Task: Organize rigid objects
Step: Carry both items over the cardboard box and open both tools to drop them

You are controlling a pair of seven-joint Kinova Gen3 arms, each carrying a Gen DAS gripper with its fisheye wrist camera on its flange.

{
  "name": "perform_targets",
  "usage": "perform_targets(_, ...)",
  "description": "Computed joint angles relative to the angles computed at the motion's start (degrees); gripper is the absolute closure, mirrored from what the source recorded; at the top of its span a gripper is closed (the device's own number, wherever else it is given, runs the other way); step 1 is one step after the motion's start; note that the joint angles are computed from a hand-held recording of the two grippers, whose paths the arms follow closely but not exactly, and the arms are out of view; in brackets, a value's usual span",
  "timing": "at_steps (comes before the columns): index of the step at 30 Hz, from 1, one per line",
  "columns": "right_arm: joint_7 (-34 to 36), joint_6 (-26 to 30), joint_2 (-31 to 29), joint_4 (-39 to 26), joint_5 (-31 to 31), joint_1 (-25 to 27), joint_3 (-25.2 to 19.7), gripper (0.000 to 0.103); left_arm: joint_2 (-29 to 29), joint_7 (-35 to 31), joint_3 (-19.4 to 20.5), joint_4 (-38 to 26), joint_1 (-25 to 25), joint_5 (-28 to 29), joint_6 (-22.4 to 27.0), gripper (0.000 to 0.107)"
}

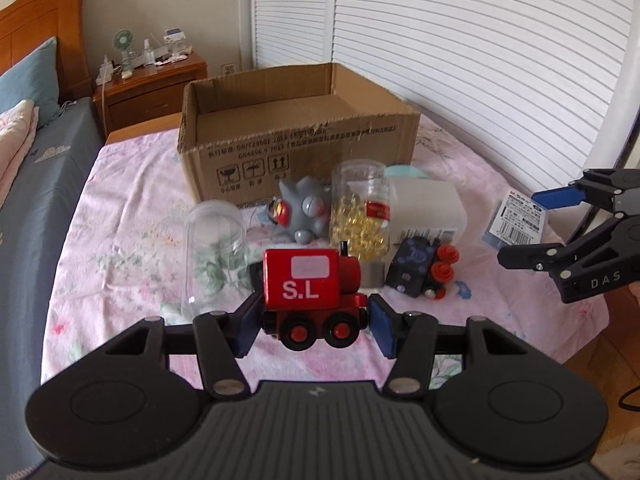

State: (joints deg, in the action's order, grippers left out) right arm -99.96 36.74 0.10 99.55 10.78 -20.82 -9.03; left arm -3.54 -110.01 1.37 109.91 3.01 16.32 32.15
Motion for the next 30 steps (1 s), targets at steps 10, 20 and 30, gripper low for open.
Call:
perform_targets(10, 1.31, -1.09, 3.41, -9.43, 1.55, -0.65, 0.51, 0.009, 7.65, -7.1, 0.22, -16.65, -2.62, 2.51, 7.08, 0.052)
perform_targets(20, 8.18, 3.2, 17.52, -29.56, -3.25, -1.04, 2.89, 0.009, 24.24, 0.59, 1.48, -39.42, -1.45, -8.4, 12.2, 0.052)
perform_targets(30, 10.6, 7.43, 24.74, -38.95, -6.5, -1.08, 4.62, 0.009, 32.2, 4.99, 2.36, -48.16, -2.25, -11.99, 14.7, 0.022)
